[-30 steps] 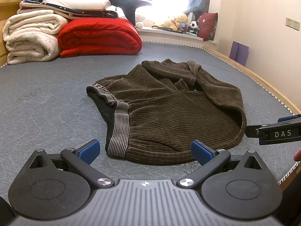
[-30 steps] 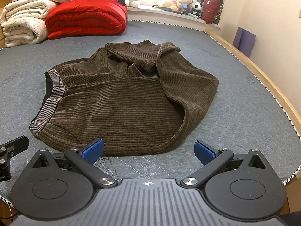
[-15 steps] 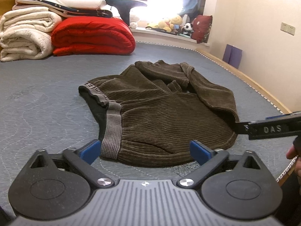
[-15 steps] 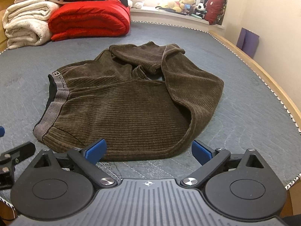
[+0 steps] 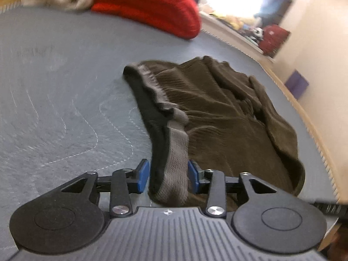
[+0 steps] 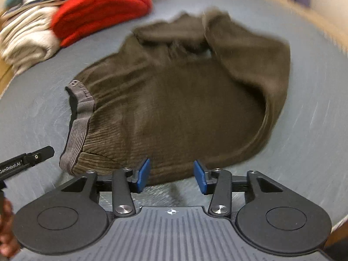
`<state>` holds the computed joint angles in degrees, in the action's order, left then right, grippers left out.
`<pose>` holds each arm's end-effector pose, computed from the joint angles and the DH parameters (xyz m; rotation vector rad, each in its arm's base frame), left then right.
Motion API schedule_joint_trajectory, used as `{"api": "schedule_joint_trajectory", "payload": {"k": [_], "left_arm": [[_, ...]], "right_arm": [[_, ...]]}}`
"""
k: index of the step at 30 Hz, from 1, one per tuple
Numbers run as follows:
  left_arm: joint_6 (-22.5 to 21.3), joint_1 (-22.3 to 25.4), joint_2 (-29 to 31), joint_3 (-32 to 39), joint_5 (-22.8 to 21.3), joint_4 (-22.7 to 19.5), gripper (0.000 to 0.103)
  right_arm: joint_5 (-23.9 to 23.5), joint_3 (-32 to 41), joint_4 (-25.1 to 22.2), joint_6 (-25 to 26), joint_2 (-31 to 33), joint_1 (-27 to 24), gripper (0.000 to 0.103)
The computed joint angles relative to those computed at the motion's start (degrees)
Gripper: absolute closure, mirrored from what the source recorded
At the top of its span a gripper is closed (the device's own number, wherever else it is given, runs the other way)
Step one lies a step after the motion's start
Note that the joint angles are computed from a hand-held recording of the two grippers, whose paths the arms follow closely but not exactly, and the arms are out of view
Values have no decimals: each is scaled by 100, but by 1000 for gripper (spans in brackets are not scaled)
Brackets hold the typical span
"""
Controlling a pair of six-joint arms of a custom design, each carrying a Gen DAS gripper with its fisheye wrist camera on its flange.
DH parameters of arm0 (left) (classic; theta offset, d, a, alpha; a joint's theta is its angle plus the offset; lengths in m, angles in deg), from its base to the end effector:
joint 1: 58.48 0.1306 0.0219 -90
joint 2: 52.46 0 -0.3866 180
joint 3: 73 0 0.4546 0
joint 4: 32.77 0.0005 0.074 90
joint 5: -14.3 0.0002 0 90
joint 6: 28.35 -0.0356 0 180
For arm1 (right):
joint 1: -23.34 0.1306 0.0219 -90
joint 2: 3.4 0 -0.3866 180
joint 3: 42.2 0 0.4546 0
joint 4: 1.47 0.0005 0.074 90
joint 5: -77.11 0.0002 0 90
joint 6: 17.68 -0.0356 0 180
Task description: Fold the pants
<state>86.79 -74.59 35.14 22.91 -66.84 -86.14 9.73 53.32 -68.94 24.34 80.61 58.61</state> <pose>0.5099 -0.1535 0.5051 -0.1126 2.4066 -0.5254 0.4055 0.2694 0.5171 0.4188 2.4100 0.1314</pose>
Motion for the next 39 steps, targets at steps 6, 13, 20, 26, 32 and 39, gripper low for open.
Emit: {"api": "schedule_joint_trajectory", "payload": {"k": [6,13,20,26,32,39], "left_arm": [[623,411,753,371,1011,156,57],[663,296,1421,848,1198,558,53],[341,123,1696,1229,734,283,71],[109,234,1361,1316,608,-39,85],[20,716,840,1447,381,-597,87],[-382,1589,264,1421,55,-1422,87]], "right_arm": [[-1161,-200,41,-1700,187,-444,48],[-1201,3,39,-2094,453,-525,50],[-790,-39,75,-2157,473,-507,84],[-265,212,-111,-1586,450,-180,90],[-75,903,-237,-819,640,501,91],[-270,1922,-168,-808,1342,1473,91]]}}
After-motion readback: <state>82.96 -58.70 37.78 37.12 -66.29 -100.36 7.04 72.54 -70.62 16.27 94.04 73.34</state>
